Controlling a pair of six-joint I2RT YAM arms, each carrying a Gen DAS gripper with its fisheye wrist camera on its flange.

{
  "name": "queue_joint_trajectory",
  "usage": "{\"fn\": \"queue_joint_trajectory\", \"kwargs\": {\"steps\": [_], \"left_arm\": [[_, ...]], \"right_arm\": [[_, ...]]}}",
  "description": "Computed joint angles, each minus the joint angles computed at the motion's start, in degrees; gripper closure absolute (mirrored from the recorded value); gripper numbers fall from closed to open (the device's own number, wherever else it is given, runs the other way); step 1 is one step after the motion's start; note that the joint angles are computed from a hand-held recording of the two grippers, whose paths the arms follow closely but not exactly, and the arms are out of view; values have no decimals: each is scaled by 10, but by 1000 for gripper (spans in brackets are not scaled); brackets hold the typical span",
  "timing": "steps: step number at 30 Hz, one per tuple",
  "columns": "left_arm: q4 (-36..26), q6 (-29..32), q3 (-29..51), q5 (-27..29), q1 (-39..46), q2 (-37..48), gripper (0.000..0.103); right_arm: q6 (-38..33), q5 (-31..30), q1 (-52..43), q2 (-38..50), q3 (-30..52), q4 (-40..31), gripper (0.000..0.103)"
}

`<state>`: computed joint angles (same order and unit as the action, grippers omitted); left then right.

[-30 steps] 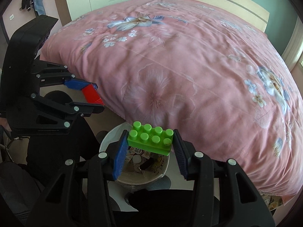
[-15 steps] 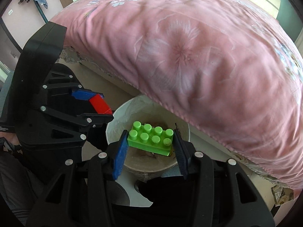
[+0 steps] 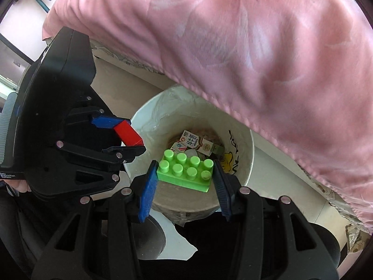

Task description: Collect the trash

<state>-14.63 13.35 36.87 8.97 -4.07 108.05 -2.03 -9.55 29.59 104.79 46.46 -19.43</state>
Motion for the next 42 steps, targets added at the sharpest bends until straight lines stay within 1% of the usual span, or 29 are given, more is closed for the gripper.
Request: {"fn": "queue_joint_trajectory", "kwargs": {"steps": [6, 12, 13, 14, 15, 16, 17, 18, 19, 22, 29, 30, 33, 36, 38, 42], "left_arm": [[14, -3, 34, 3, -1, 86, 58], [15, 6, 62, -3, 11, 134, 58], [14, 6, 67, -3, 13, 140, 55], [9, 7, 71, -4, 14, 143, 49], [6, 8, 71, -4, 17, 140, 32], [11, 8, 69, -6, 16, 139, 19], [14, 6, 66, -8, 14, 137, 15], [13, 6, 66, -9, 12, 136, 10], [9, 7, 67, -8, 11, 135, 8], [3, 5, 64, -13, 4, 126, 7], [13, -3, 37, -21, -9, 86, 7], [14, -4, 32, -21, -11, 77, 7], [14, -11, 20, -28, -15, 52, 7], [13, -19, 1, -37, -17, 7, 7], [7, -28, -11, -46, -20, -33, 7], [-17, -59, -36, -73, -32, -156, 7]], "right_arm": [[-9, -13, -14, 70, 37, 4, 55], [-16, -16, -29, 118, 60, 15, 55], [-12, -20, -30, 119, 60, 17, 54], [-8, -22, -32, 122, 61, 19, 51], [-4, -15, -33, 121, 58, 25, 38], [0, -8, -33, 121, 58, 34, 25], [1, -8, -35, 117, 54, 40, 22], [2, -10, -37, 112, 50, 43, 15], [3, -9, -38, 108, 47, 44, 11], [13, 5, -36, 95, 38, 52, 7], [27, 21, -36, 52, 10, 52, 7], [27, 24, -38, 43, 13, 41, 7], [37, 34, -35, 12, -6, 42, 7], [39, 46, -34, -46, -30, 27, 7], [57, 63, -26, -93, -45, 18, 7], [97, 106, -3, -209, -65, -26, 7]]}}
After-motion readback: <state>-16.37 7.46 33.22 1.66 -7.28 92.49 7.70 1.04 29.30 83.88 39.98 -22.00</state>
